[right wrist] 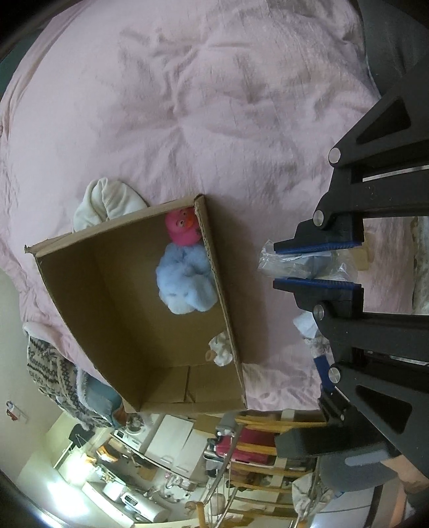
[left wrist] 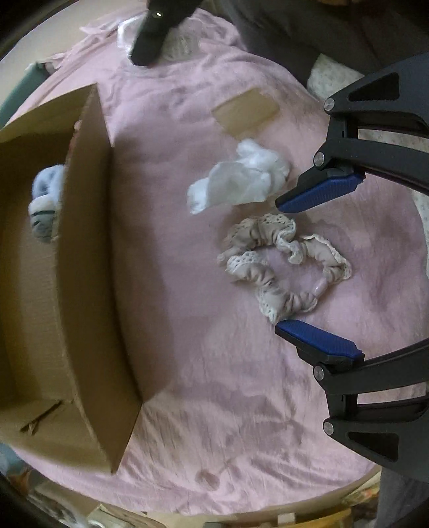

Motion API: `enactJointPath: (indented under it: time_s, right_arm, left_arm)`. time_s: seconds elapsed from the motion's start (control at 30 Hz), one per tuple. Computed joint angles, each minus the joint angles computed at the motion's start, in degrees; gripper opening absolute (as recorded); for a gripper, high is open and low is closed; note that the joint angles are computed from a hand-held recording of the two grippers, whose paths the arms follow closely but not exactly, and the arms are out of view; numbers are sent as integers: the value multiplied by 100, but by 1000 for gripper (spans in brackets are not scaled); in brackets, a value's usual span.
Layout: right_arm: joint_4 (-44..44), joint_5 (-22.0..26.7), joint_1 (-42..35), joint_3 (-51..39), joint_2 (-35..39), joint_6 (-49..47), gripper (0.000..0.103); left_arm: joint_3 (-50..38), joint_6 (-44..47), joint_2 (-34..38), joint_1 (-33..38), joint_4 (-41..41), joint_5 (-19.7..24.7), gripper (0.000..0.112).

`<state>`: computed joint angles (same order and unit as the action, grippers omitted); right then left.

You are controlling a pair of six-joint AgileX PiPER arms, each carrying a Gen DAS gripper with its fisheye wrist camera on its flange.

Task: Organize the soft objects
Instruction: 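Grasp the clear plastic bag with the right tool while the left tool grasps the lace scrunchie, then carry the bag and lace scrunchie into the box and open both tools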

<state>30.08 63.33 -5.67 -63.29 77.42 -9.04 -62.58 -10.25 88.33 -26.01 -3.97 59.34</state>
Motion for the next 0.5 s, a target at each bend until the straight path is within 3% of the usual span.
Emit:
enactJointPath:
  time_s: [0.07,0.2,0.5]
  right_arm:
    - [-22,-27,47,6,31,-9,16]
    - [-91,-86,183,3,70,38,16]
    - [-194,-107,336,11,28,61,16]
  left_arm:
    - [37,-122,16,-65,129,-68,53]
    - [117,-253,-62,-50,139,-179,19]
    - [133,-555,-605,225,139,-174,13]
